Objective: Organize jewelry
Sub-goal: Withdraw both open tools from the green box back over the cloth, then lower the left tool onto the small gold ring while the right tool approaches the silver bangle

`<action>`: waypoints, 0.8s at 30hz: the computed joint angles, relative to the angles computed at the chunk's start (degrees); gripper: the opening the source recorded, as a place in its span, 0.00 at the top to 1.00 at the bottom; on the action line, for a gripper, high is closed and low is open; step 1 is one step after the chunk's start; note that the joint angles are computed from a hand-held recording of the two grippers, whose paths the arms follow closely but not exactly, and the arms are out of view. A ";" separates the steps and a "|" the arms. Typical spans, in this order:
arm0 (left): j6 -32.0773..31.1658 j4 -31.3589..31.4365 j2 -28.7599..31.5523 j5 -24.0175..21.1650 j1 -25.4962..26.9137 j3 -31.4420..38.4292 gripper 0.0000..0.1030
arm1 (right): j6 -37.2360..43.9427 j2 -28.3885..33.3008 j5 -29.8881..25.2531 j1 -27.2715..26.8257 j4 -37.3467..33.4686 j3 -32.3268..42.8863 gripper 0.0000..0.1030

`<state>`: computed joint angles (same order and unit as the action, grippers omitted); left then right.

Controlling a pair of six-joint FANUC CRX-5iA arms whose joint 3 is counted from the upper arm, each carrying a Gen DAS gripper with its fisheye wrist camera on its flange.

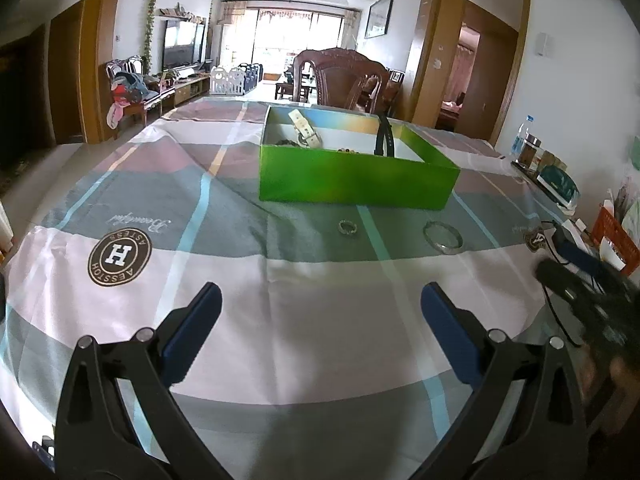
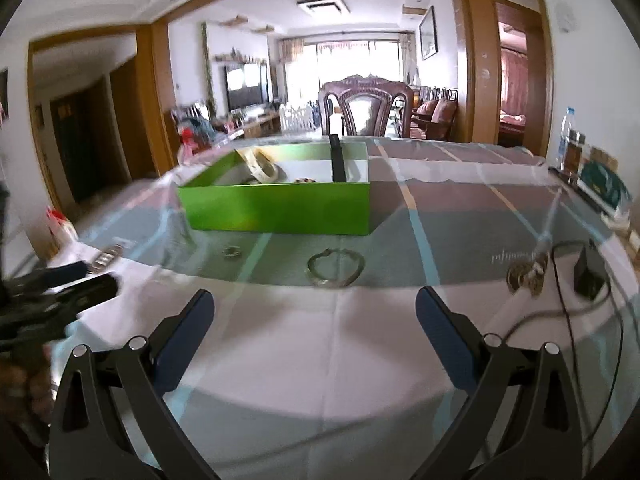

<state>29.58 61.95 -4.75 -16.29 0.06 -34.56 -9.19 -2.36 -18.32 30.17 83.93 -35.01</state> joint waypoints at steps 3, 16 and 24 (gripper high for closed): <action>-0.98 1.01 0.04 -0.05 -0.28 -0.14 0.04 | 18.77 6.65 -4.53 2.54 -17.64 8.37 0.04; 2.78 -2.90 1.15 -1.20 1.36 1.49 0.04 | 59.63 24.98 -22.13 2.85 -60.23 37.89 0.06; 5.07 -5.61 2.50 -2.33 1.77 3.17 0.04 | 62.43 24.34 -20.26 2.28 -61.93 37.83 0.43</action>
